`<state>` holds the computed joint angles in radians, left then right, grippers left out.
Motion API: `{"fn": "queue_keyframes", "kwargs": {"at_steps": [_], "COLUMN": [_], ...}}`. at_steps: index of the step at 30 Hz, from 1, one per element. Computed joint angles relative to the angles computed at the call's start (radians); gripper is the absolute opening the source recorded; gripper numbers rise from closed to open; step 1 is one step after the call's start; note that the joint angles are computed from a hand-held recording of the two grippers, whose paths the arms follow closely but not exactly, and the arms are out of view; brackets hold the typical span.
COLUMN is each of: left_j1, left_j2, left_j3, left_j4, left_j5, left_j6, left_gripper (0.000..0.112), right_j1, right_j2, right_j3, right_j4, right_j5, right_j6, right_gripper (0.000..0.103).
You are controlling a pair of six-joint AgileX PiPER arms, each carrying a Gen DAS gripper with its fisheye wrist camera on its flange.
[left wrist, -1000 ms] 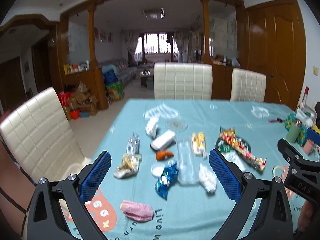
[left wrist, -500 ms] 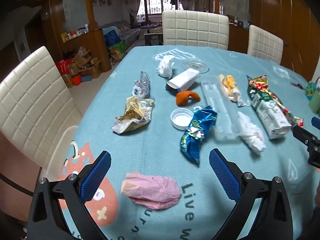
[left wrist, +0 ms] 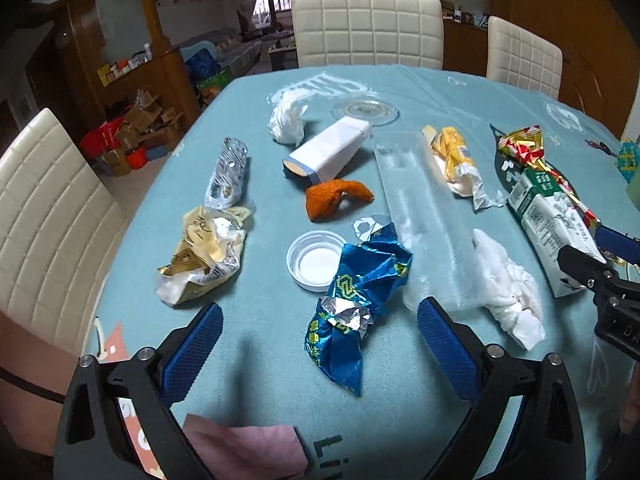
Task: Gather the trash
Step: 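Grasp the blue wrapper with the left tool while the right tool grasps the tissue pack, then carry the blue wrapper to the clear bin and open the left tool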
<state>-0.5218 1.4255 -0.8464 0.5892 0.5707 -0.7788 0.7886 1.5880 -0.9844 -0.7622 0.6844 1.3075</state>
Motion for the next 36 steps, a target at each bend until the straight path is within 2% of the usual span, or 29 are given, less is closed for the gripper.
{"fn": "queue_keyframes", "kwargs": {"at_steps": [1, 2, 4, 6, 11, 16, 23, 30, 36], "left_j1": [0.002, 0.008, 0.042, 0.066, 0.106, 0.237, 0.453, 0.817, 1.177], "left_j2": [0.009, 0.013, 0.024, 0.006, -0.100, -0.216, -0.320, -0.418, -0.399], "left_j3": [-0.001, 0.000, -0.002, 0.012, 0.059, 0.079, 0.129, 0.198, 0.207], "left_j4": [-0.002, -0.018, -0.126, -0.183, -0.205, -0.330, -0.502, -0.855, -1.148], "left_j5": [-0.003, -0.007, -0.031, -0.053, -0.084, -0.093, -0.081, -0.042, 0.017], "left_j6": [0.002, 0.021, 0.131, 0.193, 0.246, 0.396, 0.629, 1.123, 1.564], "left_gripper": [0.072, 0.064, 0.040, 0.039, 0.037, 0.037, 0.037, 0.037, 0.037], "right_j1": [-0.013, -0.027, -0.039, -0.037, 0.019, 0.078, 0.202, 0.298, 0.362], "right_j2": [0.002, 0.001, -0.003, -0.003, -0.027, -0.049, 0.016, 0.185, 0.387], "right_j3": [0.003, 0.008, 0.016, 0.017, 0.015, -0.014, -0.144, -0.401, -0.720], "right_j4": [0.018, 0.041, 0.050, 0.038, -0.061, -0.075, -0.080, -0.034, 0.033], "right_j5": [-0.018, -0.039, -0.063, -0.063, 0.003, 0.062, 0.163, 0.220, 0.275], "right_j6": [-0.016, -0.035, -0.037, -0.023, 0.080, 0.088, 0.068, -0.062, -0.241], "right_gripper": [0.055, 0.052, 0.051, 0.051, 0.051, 0.051, 0.051, 0.051, 0.051]}}
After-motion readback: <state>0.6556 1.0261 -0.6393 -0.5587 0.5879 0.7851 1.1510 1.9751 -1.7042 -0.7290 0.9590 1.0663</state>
